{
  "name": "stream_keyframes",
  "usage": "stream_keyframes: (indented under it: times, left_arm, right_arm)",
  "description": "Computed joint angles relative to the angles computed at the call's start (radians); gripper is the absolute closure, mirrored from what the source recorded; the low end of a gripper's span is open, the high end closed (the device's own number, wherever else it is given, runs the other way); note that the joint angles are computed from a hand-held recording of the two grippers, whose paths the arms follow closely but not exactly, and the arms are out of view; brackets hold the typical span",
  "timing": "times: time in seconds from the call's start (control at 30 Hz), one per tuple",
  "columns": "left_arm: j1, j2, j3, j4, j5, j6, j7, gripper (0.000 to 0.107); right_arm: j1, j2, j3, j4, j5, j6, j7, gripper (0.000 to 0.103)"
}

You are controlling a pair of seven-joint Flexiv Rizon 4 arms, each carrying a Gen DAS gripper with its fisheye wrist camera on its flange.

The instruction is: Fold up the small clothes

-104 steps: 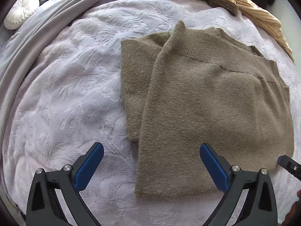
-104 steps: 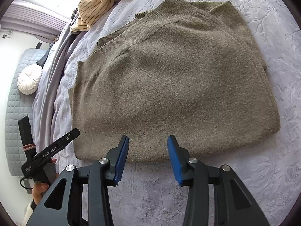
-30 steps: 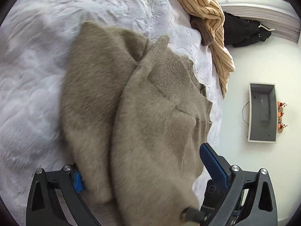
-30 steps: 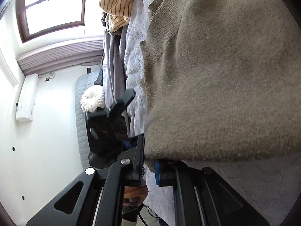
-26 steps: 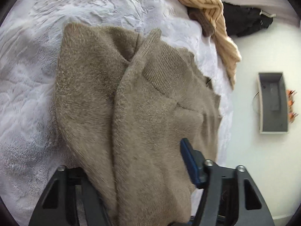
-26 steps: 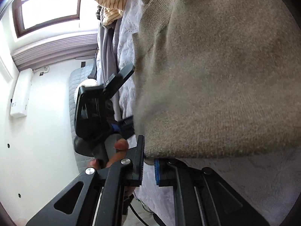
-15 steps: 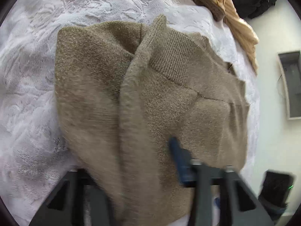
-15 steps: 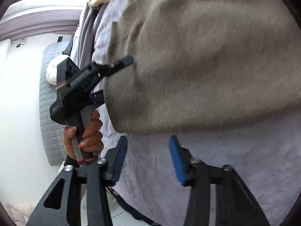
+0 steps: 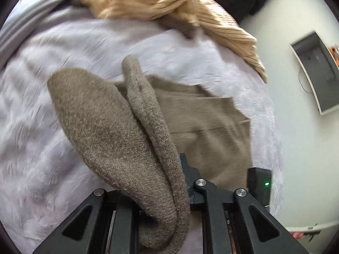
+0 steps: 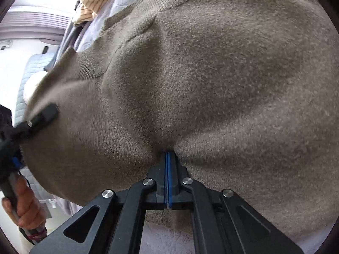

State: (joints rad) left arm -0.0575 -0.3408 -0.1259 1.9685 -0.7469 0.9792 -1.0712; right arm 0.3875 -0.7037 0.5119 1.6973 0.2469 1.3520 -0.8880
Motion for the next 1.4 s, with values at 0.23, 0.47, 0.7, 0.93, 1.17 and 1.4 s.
stream_keyframes:
  times: [0.23, 0.47, 0.7, 0.93, 1.17, 1.4]
  left_arm:
    - [-0.130, -0.095, -0.043, -0.200, 0.189, -0.015, -0.093, 0.090]
    - [-0.344, -0.268, 0.058, -0.438, 0.593, -0.127, -0.295, 0.089]
    - [-0.292, -0.163, -0.036, -0.313, 0.544, 0.007, -0.205, 0.044]
    - [-0.246, -0.102, -0.024, -0.236, 0.427, 0.112, -0.275, 0.042]
    - [-0.234, -0.123, 0.099, -0.227, 0.553, 0.040, -0.523, 0.023]
    - [-0.197, -0.172, 0.114, -0.221, 0.626, 0.017, -0.630, 0.023]
  right_arm:
    - [-0.152, 0.090, 0.123, 0.187, 0.138, 0.256, -0.057, 0.098]
    - [-0.527, -0.097, 0.470, 0.312, 0.110, 0.498, -0.085, 0.098]
    - [-0.611, -0.270, 0.569, 0.323, -0.044, 0.631, -0.050, 0.097]
    - [-0.700, -0.452, 0.673, 0.379, -0.160, 0.935, 0.053, 0.067]
    - [-0.769, -0.642, 0.709, 0.360, -0.475, 1.029, 0.148, 0.026]
    - [-0.790, -0.464, 0.583, 0.232, -0.627, 0.574, 0.279, 0.032]
